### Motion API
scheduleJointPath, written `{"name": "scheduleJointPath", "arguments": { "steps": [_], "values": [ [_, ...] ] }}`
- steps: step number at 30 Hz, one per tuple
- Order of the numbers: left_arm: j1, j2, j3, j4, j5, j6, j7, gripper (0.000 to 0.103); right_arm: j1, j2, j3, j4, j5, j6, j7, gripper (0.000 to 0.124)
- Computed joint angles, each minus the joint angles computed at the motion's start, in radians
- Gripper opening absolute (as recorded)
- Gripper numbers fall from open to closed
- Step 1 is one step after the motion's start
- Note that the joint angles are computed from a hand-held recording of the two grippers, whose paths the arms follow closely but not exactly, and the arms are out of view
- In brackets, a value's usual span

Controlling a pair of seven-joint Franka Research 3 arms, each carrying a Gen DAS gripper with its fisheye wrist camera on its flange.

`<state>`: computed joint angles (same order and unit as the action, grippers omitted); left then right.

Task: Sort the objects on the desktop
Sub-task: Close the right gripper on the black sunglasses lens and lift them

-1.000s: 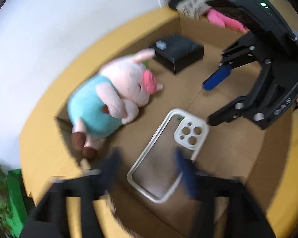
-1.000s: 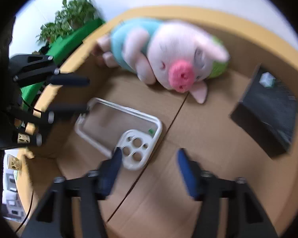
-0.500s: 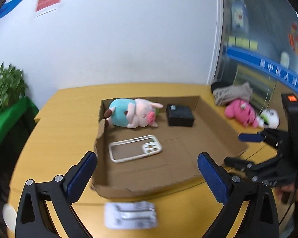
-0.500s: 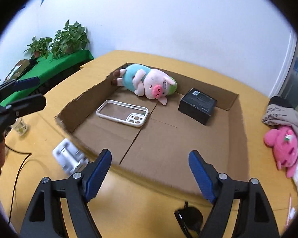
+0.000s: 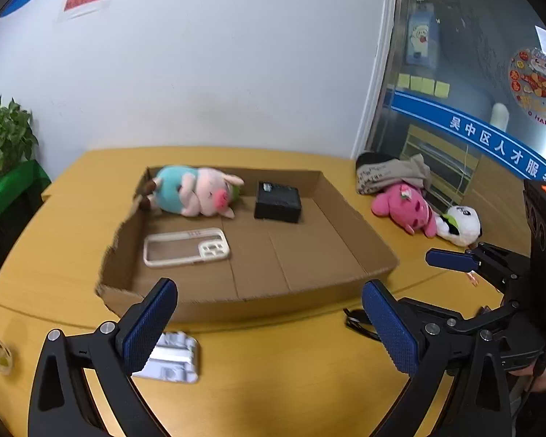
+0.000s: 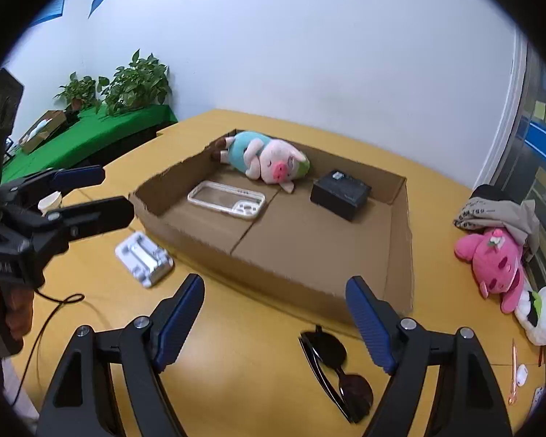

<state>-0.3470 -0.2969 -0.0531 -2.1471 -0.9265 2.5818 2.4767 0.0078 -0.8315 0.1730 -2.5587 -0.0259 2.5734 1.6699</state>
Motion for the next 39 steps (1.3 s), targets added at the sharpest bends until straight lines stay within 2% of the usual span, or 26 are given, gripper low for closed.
{"name": "scheduleJointPath", "arguments": {
  "steps": [4,8,11,13,17,18,21,24,28,31,35,38,39],
  "values": [
    [-0.001,0.008,-0.01,-0.021,0.009,-0.041,-0.035,0.103,0.051,-0.068,-0.125,-0.097,0.082,-0.039,-0.078,0.08],
    [0.006,0.022,-0.024,-0.036,0.029,-0.092,-0.083,0.103,0.005,-0.082,-0.188,-0.164,0.087,-0.119,-0.208,0.08],
    [0.009,0.035,-0.031,-0.04,0.03,-0.131,-0.11,0.103,-0.013,-0.016,-0.239,-0.166,0.115,-0.182,-0.311,0.079],
    [0.014,0.044,-0.04,-0.042,0.034,-0.149,-0.131,0.103,-0.013,0.033,-0.262,-0.167,0.162,-0.17,-0.356,0.079],
    [0.023,0.052,-0.057,-0.049,0.061,-0.171,-0.171,0.103,-0.021,0.079,-0.243,-0.183,0.217,-0.083,-0.409,0.077],
    [0.024,0.054,-0.058,-0.051,0.065,-0.176,-0.178,0.103,-0.038,0.086,-0.219,-0.185,0.208,-0.064,-0.401,0.075],
    [0.023,0.064,-0.062,-0.047,0.066,-0.202,-0.185,0.103,-0.058,0.082,-0.175,-0.184,0.194,-0.063,-0.361,0.059],
    [0.019,0.087,-0.069,-0.035,0.05,-0.232,-0.19,0.103,-0.074,0.055,-0.129,-0.2,0.156,-0.074,-0.312,0.054],
    [0.026,0.158,-0.08,0.02,0.0,-0.352,-0.206,0.103,-0.059,-0.026,-0.08,-0.245,0.157,-0.097,-0.187,0.052],
    [0.044,0.223,-0.104,0.07,-0.051,-0.446,-0.225,0.103,-0.019,-0.081,-0.1,-0.278,0.215,-0.097,-0.095,0.051],
    [0.063,0.291,-0.151,0.117,-0.046,-0.494,-0.278,0.099,0.029,-0.143,-0.147,-0.32,0.307,-0.084,-0.027,0.051],
    [0.072,0.303,-0.173,0.122,-0.061,-0.503,-0.295,0.086,0.061,-0.172,-0.174,-0.339,0.349,-0.081,-0.027,0.051],
    [0.074,0.305,-0.178,0.122,-0.054,-0.502,-0.305,0.075,0.068,-0.181,-0.177,-0.344,0.358,-0.083,-0.029,0.051]
  ]
}}
